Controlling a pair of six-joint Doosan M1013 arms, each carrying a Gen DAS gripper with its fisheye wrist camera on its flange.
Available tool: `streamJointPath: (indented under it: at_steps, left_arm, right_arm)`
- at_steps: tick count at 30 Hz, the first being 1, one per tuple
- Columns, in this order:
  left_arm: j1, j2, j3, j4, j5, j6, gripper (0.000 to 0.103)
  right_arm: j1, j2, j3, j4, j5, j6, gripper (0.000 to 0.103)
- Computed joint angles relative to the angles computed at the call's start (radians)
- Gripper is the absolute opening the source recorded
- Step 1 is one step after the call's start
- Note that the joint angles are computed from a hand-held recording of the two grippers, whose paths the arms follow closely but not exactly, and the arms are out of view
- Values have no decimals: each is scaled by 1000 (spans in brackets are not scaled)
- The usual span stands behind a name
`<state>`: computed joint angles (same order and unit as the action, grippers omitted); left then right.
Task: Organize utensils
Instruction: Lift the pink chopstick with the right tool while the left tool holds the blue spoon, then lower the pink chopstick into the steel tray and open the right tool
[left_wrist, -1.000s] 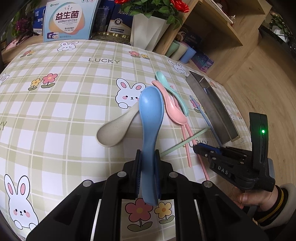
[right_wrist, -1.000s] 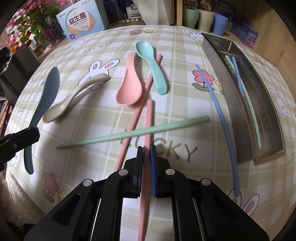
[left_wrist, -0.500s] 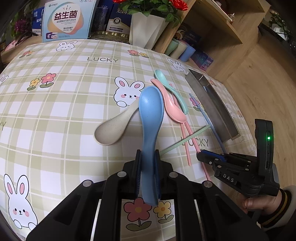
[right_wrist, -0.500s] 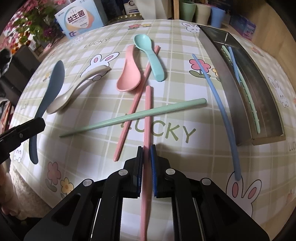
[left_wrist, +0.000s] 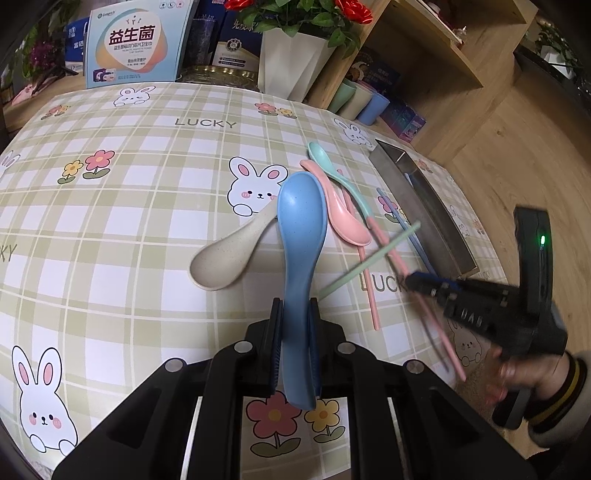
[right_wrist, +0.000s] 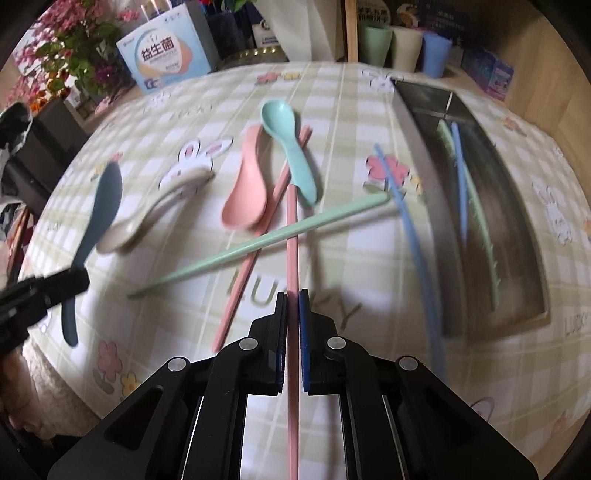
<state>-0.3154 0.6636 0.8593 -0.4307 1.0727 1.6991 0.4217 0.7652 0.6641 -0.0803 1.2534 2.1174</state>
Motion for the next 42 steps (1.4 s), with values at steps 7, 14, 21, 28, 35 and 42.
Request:
streamJointPath:
  at_steps: [7, 14, 21, 28, 35, 42]
  left_arm:
    - [0, -4, 3, -1, -8, 1, 13]
    - [2, -1, 3, -17, -2, 7, 13]
    - [1, -6, 10, -21, -10, 20, 13]
    - [1, -10, 14, -11, -19, 6, 13]
    - [5, -2, -6, -3, -20, -5, 13]
    - [7, 10, -44, 32, -26, -37, 13]
  right_arm:
    - [-2, 18, -29, 33, 55, -18, 6]
    - [-19, -70, 128, 34, -16, 142, 6]
    - [-32, -102, 174, 20, -82, 205, 6]
    - [-31, -106, 170, 24, -130, 186, 6]
    - [-52, -137, 197, -30, -212, 223, 6]
    - [-108, -93, 80, -132, -157, 184, 6]
